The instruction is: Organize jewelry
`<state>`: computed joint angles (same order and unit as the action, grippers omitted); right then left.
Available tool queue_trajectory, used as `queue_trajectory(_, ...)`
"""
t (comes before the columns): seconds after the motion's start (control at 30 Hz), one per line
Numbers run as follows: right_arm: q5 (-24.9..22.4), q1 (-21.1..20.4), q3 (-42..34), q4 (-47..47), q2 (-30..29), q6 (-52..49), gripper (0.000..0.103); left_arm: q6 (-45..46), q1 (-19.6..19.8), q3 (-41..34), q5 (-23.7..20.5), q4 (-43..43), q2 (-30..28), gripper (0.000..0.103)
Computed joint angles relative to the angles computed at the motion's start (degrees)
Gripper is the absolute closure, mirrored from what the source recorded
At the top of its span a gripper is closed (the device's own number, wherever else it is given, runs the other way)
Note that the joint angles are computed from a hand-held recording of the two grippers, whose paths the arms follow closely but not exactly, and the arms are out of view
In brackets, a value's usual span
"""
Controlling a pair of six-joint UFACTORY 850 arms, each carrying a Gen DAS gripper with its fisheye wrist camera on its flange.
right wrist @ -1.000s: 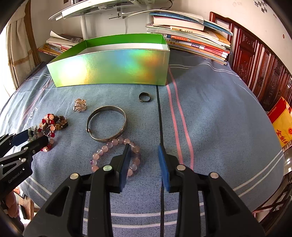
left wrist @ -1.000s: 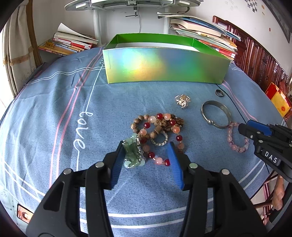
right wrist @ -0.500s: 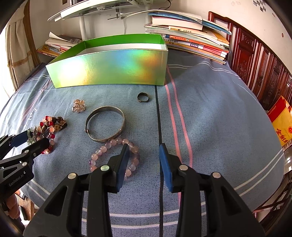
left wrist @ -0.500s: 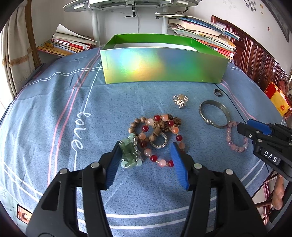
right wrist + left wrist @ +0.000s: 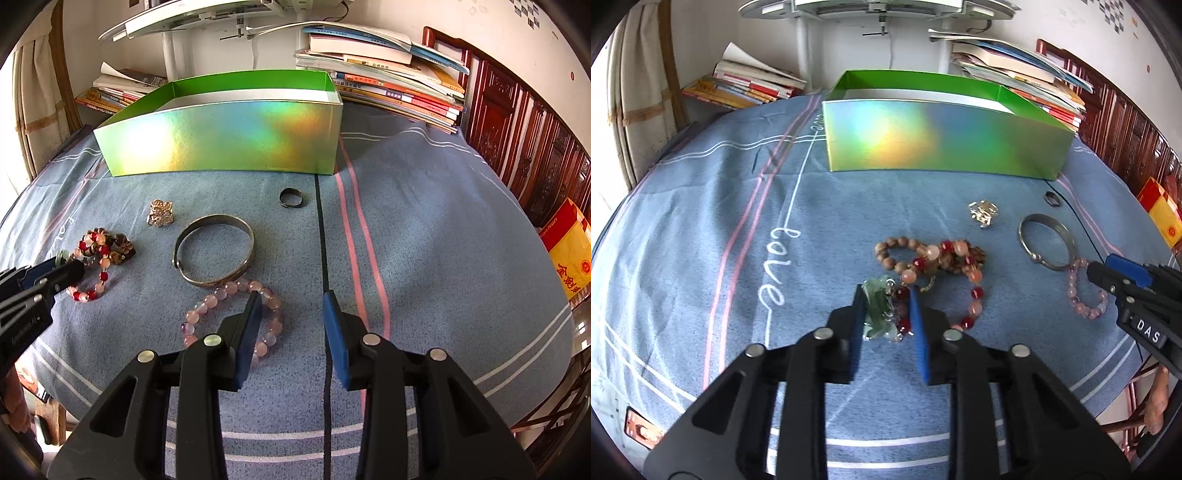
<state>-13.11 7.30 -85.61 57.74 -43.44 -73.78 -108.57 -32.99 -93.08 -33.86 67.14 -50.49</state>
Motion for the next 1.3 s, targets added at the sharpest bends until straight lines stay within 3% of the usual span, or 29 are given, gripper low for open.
queue_trajectory(0.1, -1.82, 0.03, 0.03, 0.17, 0.13, -0.81, 0.091, -0.44, 0.11, 0.34, 0.03, -0.16, 0.27, 0.086)
queue_trajectory(0.23, -1.43, 0.35, 0.58, 0.11, 0.48, -0.93, 0.094, -0.92, 0.04, 0.97, -0.25, -1.08, 0.93, 0.089)
queue_trajectory(0.67, -1.71, -0.44, 1.89, 7.49, 2.38, -6.24, 0.095, -2.75, -0.77, 2.61, -2.20, 0.75, 2.73, 0.091)
queue_trajectory(0.83, -1.83, -0.32, 0.92, 1.56, 1.49, 0.05, 0.095, -1.20, -0.51, 2.24, -1.74, -0.93, 2.26, 0.091)
queue_trajectory(1.1, -2.45, -0.33, 0.62, 0.30, 1.20, 0.95, 0.095, 0.07, -0.68, 1.63, -1.55, -1.36, 1.71, 0.091)
queue_trajectory(1.3, -7.41, -1.92, -2.68, -5.28, -0.62, 10.29, 0.094, 0.91, -0.67, 1.19, -1.77, -2.20, 1.41, 0.091)
